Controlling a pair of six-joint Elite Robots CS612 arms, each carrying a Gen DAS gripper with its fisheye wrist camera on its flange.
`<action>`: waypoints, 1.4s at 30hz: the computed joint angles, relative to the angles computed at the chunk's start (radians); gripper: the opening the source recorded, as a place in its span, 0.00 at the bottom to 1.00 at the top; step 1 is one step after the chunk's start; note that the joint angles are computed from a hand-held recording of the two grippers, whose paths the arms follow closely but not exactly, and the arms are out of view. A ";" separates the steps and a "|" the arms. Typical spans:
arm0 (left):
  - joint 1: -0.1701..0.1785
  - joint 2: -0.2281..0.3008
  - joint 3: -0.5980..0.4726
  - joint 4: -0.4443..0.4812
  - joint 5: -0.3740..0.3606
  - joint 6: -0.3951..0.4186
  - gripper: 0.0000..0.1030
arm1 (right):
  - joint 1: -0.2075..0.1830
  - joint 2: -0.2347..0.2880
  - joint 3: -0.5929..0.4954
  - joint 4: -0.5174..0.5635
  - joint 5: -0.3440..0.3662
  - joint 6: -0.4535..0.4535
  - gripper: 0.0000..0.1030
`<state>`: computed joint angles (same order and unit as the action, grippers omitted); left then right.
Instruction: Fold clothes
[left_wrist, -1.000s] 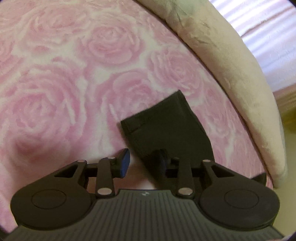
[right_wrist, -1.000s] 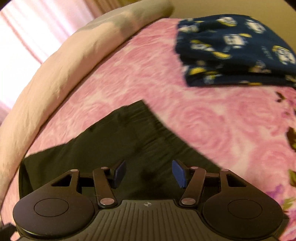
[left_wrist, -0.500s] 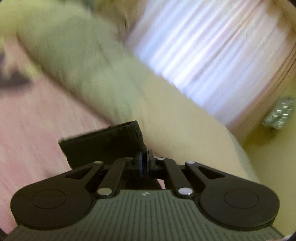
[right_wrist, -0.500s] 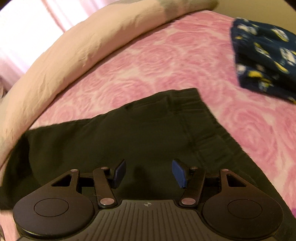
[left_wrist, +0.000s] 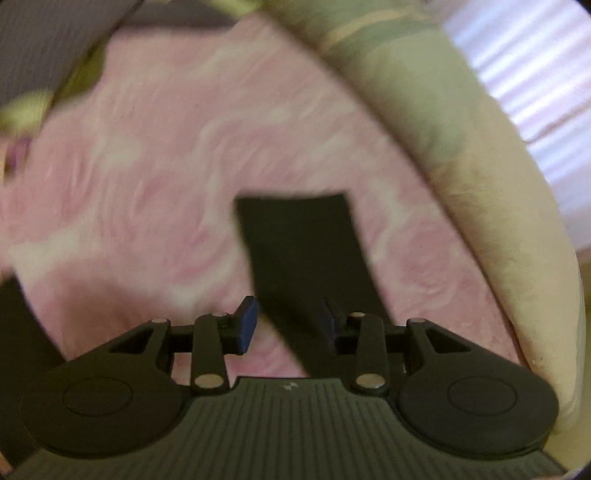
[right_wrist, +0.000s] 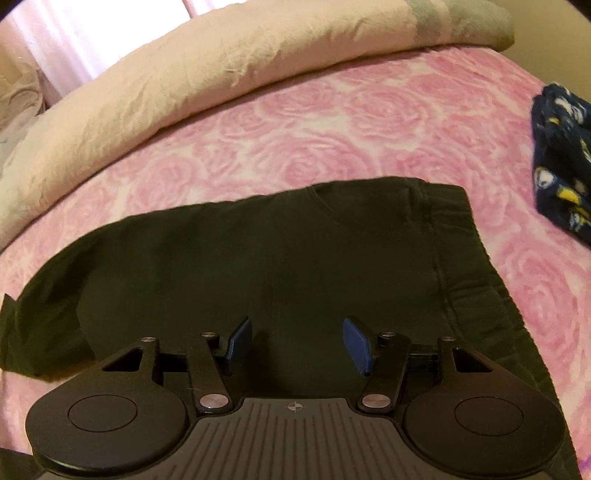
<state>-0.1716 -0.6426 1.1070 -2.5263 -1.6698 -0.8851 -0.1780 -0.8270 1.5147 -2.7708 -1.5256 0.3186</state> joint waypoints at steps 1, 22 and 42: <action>0.003 0.006 0.005 -0.005 -0.013 -0.041 0.31 | -0.002 -0.001 0.002 0.005 -0.006 0.005 0.57; -0.040 -0.050 0.056 -0.169 0.214 0.179 0.00 | 0.026 0.051 -0.091 0.065 -0.030 -0.035 0.57; -0.024 0.005 -0.012 0.139 0.003 0.059 0.29 | 0.041 0.076 -0.146 0.145 -0.091 -0.099 0.57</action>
